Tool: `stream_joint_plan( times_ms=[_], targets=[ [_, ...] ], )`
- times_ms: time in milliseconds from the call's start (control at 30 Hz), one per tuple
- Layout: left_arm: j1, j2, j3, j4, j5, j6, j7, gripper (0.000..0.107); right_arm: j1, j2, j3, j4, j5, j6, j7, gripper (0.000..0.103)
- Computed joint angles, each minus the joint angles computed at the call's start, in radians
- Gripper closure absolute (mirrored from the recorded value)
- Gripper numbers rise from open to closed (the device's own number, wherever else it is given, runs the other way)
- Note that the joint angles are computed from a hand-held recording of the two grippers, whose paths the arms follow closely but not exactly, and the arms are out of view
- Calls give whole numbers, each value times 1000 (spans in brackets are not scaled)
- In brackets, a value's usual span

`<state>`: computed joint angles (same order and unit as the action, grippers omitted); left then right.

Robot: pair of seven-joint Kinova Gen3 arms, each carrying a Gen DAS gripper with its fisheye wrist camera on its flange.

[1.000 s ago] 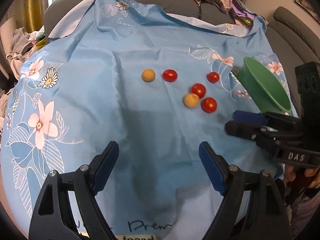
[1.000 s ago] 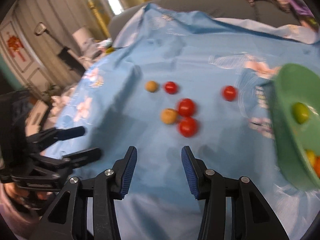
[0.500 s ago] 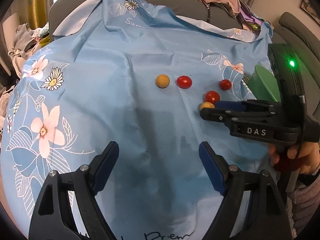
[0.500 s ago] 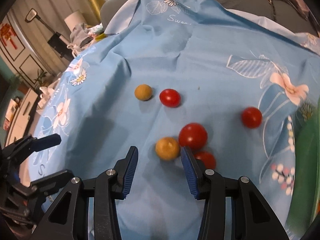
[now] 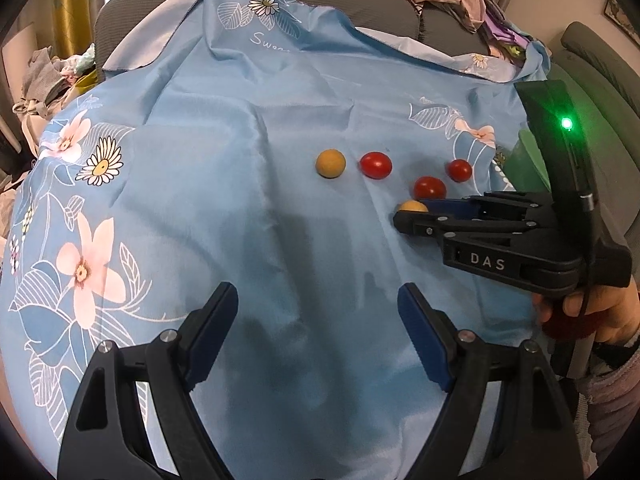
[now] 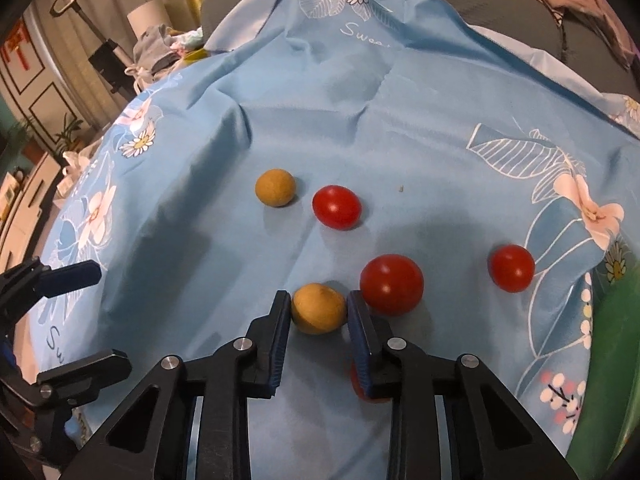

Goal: Organize fruits
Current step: 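Move the right gripper to the small yellow tomato and close on it, then close the left gripper on the other yellow tomato while the right gripper holds its tomato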

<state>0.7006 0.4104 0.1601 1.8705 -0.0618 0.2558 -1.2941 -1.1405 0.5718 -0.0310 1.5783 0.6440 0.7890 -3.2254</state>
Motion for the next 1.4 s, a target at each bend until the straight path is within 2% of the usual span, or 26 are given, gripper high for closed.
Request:
stream_joint_plan(
  times_ms=[233, 400, 500, 667, 733, 967, 1067, 1233, 1400],
  targets=[
    [35, 23, -35, -55, -36, 23, 13, 27, -14, -15, 27, 44, 39, -35, -77, 73],
    [15, 70, -5, -145, -47, 51, -25, 30, -23, -53, 47, 120, 94, -76, -206, 73],
    [-5, 125, 25, -226, -38, 87, -75, 37, -35, -74, 48, 161, 150, -99, -291, 73],
    [44, 214, -21, -360, -55, 177, -84, 51, -41, -94, 38, 218, 244, -145, -421, 73],
    [67, 241, -44, -403, -69, 213, -73, 53, -36, -98, 31, 232, 274, -155, -453, 73],
    [68, 293, -45, -480, -76, 267, -78, 60, -11, -102, 7, 255, 340, -175, -505, 73],
    [81, 308, -60, -503, -85, 277, -69, 71, -7, -105, 1, 266, 364, -181, -527, 73],
    [90, 324, -65, -535, -102, 296, -69, 81, 5, -105, -9, 272, 387, -186, -546, 73],
    [97, 323, -70, -534, -110, 299, -66, 82, 13, -103, -18, 270, 389, -181, -549, 73]
  ],
)
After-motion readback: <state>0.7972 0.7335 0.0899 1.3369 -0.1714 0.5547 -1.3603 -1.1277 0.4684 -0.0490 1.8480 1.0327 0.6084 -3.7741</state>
